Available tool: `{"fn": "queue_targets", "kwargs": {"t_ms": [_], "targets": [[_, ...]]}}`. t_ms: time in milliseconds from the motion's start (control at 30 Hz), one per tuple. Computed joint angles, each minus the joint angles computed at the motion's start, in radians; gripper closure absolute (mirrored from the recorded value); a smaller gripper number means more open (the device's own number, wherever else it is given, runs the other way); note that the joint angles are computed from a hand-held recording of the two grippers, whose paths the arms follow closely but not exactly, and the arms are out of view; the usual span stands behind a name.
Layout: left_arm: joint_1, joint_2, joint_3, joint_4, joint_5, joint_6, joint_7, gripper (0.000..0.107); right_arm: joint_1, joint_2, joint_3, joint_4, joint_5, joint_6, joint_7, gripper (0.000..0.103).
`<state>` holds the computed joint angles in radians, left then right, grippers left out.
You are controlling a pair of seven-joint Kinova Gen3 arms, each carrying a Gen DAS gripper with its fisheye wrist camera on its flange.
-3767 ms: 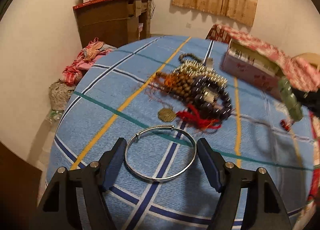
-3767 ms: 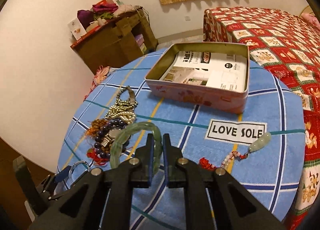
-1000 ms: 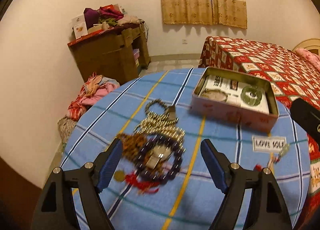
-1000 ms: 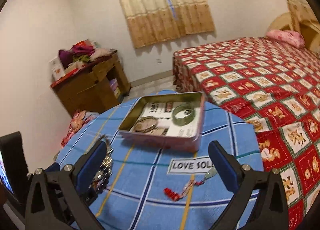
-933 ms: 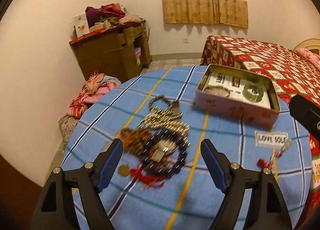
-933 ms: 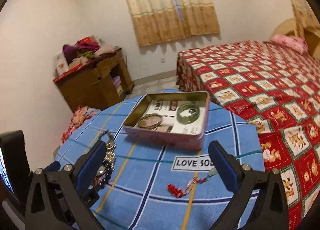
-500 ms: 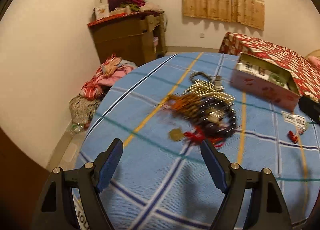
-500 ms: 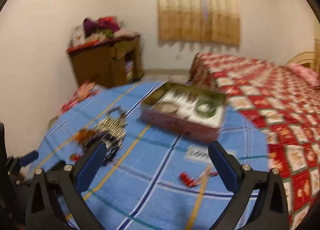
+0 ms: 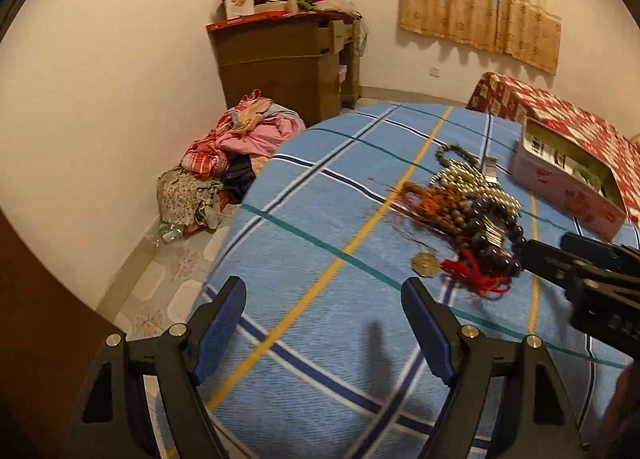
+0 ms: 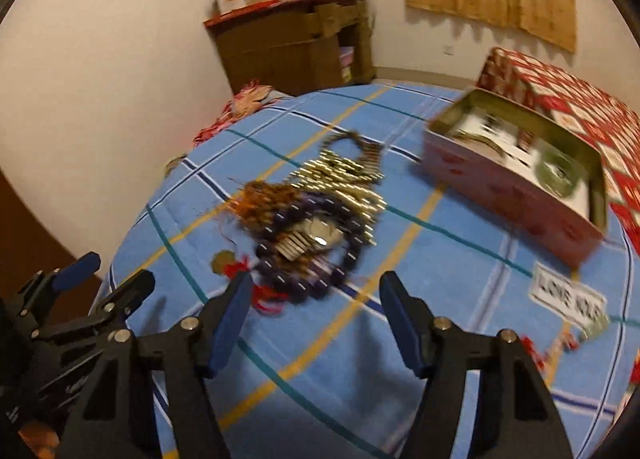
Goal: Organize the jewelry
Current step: 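Grasp the purple bead bracelet with the right tool and lift it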
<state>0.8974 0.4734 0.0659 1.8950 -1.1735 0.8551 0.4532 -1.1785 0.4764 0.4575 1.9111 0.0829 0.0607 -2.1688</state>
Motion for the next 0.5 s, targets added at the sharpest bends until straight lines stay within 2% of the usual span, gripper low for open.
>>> {"fn": "queue_targets", "kwargs": {"t_ms": [67, 133, 200, 300, 333, 400, 500], "targets": [[0.0, -0.011, -0.004, 0.013, -0.007, -0.001, 0.02, 0.027, 0.072, 0.02, -0.079, -0.055, 0.026, 0.032, 0.005, 0.038], [-0.003, -0.02, -0.004, 0.026, -0.015, -0.002, 0.037, 0.027, 0.155, 0.047, -0.171, -0.114, -0.004, 0.081, 0.066, 0.055], [-0.008, -0.024, 0.0, 0.033, -0.022, 0.003, 0.047, 0.027, 0.227, 0.077, -0.257, -0.166, 0.0, 0.135, 0.091, 0.06], [-0.019, -0.025, 0.008, 0.036, -0.024, 0.003, 0.046, 0.027, 0.239, 0.098, -0.285, -0.193, 0.101, 0.17, 0.04, 0.061], [-0.023, -0.025, 0.01, 0.037, -0.025, 0.001, 0.042, 0.027, 0.256, 0.094, -0.304, -0.192, 0.118, 0.174, 0.034, 0.065], [-0.027, -0.023, 0.012, 0.034, -0.023, 0.002, 0.038, 0.027, 0.338, 0.068, -0.385, -0.158, 0.104, 0.135, 0.027, 0.081], [-0.033, -0.023, 0.013, 0.034, -0.028, -0.013, 0.041, 0.027, 0.477, 0.016, -0.508, -0.079, -0.009, 0.037, 0.097, 0.086]]}}
